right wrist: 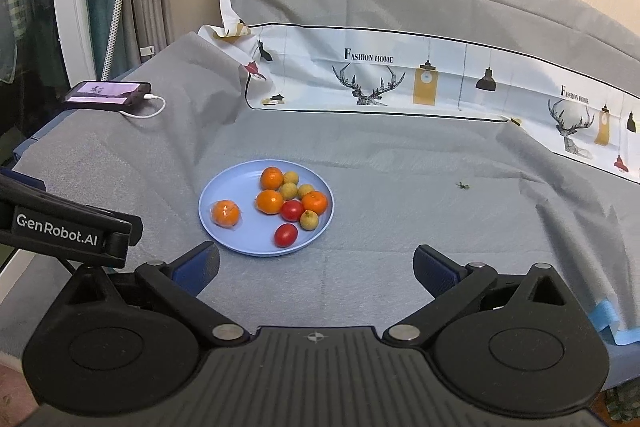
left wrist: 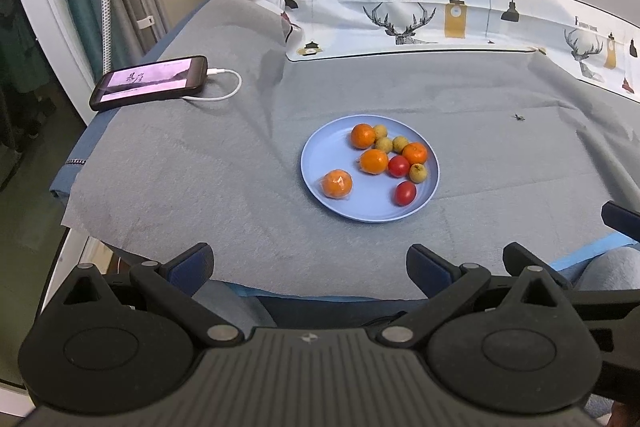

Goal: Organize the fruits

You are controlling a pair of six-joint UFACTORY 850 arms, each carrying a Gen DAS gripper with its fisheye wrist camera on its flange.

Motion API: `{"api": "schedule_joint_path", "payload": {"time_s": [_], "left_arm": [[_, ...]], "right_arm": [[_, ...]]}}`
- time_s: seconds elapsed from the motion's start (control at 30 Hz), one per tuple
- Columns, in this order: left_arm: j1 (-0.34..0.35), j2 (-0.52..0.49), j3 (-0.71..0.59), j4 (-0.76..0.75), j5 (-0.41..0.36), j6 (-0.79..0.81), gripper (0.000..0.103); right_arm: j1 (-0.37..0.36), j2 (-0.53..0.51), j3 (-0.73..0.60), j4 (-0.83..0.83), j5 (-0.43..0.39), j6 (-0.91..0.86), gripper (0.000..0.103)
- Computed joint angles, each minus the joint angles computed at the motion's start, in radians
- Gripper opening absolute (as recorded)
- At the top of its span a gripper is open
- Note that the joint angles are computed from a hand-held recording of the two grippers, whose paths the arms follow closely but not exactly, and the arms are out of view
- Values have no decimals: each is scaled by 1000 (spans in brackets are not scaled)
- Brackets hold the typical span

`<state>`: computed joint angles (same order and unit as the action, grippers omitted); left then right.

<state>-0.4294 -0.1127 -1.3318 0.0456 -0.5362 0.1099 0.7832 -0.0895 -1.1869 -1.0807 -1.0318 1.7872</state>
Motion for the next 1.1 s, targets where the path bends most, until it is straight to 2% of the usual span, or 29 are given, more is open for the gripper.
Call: {"api": "schedule_joint_path", "payload": {"time_s": [1.1], "left_arm": [[-1, -11, -4, 12, -4, -10, 103]], "right_arm": [[-5, -6, -5, 9, 5, -8, 102]]}}
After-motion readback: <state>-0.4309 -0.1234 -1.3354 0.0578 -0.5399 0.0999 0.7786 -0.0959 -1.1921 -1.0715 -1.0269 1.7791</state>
